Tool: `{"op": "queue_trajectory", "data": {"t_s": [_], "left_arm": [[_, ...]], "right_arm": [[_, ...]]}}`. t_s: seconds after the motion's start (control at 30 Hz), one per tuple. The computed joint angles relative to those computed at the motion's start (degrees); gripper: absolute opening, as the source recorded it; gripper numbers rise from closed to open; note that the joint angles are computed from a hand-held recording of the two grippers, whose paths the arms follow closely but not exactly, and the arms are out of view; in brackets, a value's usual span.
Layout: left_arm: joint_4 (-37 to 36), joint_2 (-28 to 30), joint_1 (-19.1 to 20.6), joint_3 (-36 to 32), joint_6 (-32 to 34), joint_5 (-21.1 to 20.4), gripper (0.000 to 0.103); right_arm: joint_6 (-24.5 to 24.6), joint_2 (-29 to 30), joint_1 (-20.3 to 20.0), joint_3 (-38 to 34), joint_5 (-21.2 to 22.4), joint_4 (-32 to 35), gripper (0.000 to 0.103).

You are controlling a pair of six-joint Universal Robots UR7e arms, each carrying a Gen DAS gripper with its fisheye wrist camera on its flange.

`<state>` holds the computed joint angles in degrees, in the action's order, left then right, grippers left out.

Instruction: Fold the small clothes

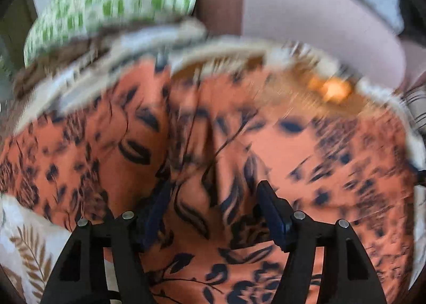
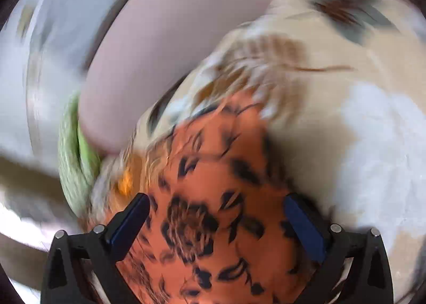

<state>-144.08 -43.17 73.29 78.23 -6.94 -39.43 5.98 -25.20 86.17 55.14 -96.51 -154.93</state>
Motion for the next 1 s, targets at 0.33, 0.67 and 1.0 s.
{"op": "queue_trajectory", "data": {"t_s": [0.33, 0.67, 1.0], "left_arm": [[-11.31, -3.96, -2.76, 8.14, 4.49, 1.60, 0.069], [-18.51, -19.76, -6.30, 27.79, -1.50, 3.00, 0.069], [-18.17, -28.05, -6.41, 34.90, -7.89, 4.26, 0.069]], "right_arm": [[-19.34, 0.27, 5.98, 5.60, -25.59, -6.37, 0.102], [-38.48, -3.87, 14.69, 24.71, -33.71, -33.94, 0.102], [-40.72, -3.00, 20.46, 27.43, -38.02, -37.45, 0.102]]}}
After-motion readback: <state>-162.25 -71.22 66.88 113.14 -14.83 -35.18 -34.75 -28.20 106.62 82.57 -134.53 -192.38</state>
